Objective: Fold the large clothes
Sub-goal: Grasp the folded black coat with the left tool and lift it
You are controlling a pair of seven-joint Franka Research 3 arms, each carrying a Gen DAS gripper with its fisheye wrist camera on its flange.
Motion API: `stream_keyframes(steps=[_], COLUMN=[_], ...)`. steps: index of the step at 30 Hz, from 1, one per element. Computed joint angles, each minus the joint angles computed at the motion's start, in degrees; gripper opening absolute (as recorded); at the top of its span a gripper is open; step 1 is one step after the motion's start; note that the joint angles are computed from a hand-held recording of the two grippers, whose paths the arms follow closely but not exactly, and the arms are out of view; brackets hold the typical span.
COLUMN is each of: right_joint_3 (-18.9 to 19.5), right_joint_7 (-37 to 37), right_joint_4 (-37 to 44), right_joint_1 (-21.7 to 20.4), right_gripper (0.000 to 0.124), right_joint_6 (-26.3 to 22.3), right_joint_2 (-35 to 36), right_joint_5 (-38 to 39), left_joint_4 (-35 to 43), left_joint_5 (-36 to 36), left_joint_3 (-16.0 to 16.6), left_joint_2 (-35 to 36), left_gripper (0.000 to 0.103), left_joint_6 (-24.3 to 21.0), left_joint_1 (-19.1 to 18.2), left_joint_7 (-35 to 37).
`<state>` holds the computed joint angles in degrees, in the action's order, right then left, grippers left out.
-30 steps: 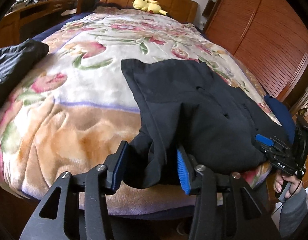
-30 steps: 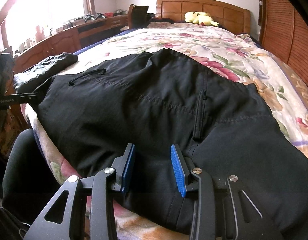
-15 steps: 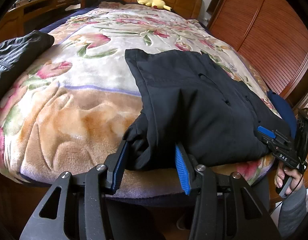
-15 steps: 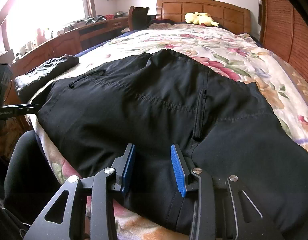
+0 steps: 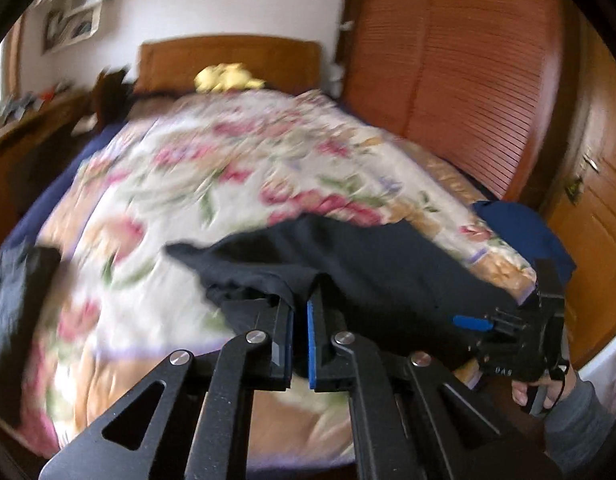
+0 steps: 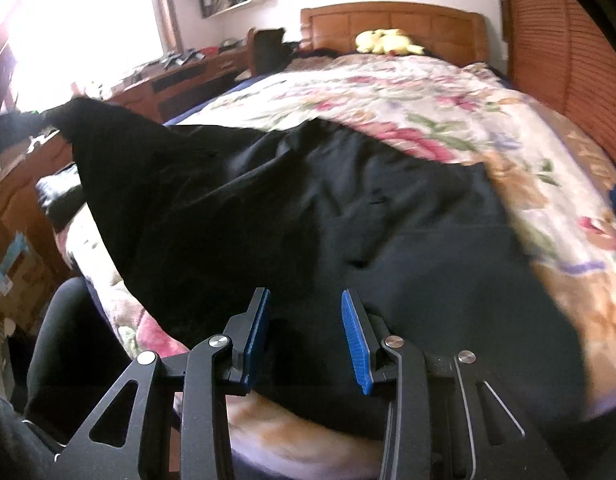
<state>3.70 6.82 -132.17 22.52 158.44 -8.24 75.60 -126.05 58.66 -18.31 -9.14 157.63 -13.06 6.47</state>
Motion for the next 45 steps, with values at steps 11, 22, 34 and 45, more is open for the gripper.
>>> stream_keyframes(steps=[11,22,34,45], right_joint_3=[-5.59,-8.15,-10.18,-7.1], right_joint_7=[-3.37,-1.31,-1.15,-5.12], right_joint_4=[-5.44,-10.28,-9.01,-4.12], right_joint_1=[-5.57,-9.52,-8.62,-6.93], right_gripper=[0.038,0.038,0.038,0.038], right_joint_6=[-0.47,-0.57,-1.96,-1.71], right_joint_2=[-6.36,-11.58,-12.39,-8.25], right_joint_5=[3.6,0.72,-1.48,5.57], left_joint_4=[34.05,51.94,47.14,29.33], left_joint_5=[-8.48,-24.91,-23.57,-11.74], left_joint_3=[0.87,1.53,11.45,12.03], left_joint_2=[28.1,46.04,42.05,27.14], left_gripper=[0.004,0.004,0.006,0.032], left_joint_6=[-3.81,-6.14,-3.44,2.99], left_joint_1=[-9.75,-15.53,-23.03,-20.81], left_joint_7=[23.98,38.86,32.38,20.52])
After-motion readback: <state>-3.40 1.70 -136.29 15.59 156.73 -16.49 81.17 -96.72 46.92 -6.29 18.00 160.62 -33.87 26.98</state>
